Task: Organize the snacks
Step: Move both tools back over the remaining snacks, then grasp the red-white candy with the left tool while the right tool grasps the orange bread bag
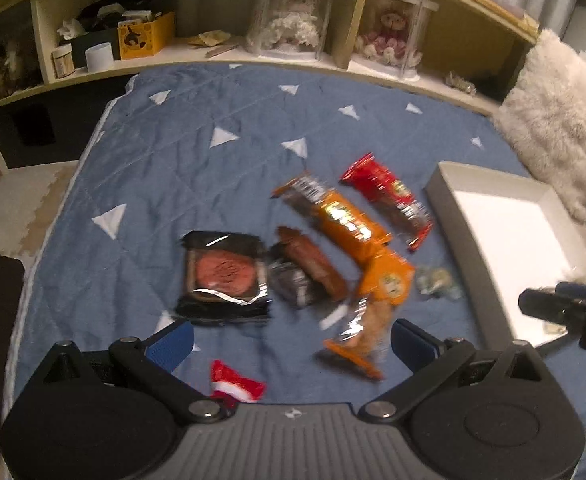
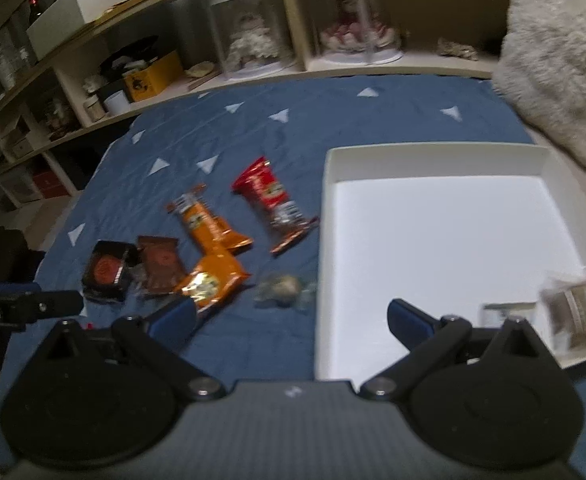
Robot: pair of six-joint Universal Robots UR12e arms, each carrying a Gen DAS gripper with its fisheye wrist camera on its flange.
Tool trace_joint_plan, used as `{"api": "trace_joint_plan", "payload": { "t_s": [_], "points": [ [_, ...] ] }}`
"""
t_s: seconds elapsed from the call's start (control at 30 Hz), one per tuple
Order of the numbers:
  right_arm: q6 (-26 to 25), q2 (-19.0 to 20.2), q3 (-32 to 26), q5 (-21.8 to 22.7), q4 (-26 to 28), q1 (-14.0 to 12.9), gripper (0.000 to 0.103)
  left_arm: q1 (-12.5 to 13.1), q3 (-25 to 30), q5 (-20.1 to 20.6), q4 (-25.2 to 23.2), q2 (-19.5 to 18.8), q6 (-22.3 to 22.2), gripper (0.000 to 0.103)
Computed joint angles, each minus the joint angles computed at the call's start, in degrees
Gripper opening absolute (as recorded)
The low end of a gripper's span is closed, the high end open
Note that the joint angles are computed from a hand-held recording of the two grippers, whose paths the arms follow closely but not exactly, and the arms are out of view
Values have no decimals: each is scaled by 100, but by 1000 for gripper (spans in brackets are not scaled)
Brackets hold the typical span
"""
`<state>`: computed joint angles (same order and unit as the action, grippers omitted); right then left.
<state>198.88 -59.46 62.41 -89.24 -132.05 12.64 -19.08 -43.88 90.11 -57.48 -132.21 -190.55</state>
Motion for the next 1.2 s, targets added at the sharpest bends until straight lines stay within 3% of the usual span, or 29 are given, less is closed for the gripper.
{"api": "trace_joint_plan", "payload": {
  "t_s": [0.2, 0.37, 0.57, 0.7, 0.87, 0.97, 1.07, 1.2],
  "points": [
    [196, 164, -116, 117, -105, 107, 103, 118, -154, -165, -63, 9, 46, 103],
    [660, 382, -308, 218, -161, 166, 103, 120, -35, -29, -447, -68, 649, 103],
    [1501, 701, -604, 503, -135, 209, 103, 140, 116, -403, -1090, -169, 1457, 103],
    [1712, 978, -980, 540, 180, 278, 103, 146, 158, -441, -1178, -207, 1568, 102],
    [1624, 1240, -1311, 546, 497, 355, 102, 199, 102, -640, -1172, -190, 1504, 90],
    [1481, 1350, -1432, 462, 652, 411, 97, 198, 147, -560, -1231, -216, 1479, 81],
    [867, 1334, -1393, 315, 676, 441, 89, 169, 243, -427, -1410, -259, 1550, 76],
    [447, 1217, -1226, 547, 698, 372, 75, 166, 285, -489, -1502, -271, 1641, 68]
  ]
}}
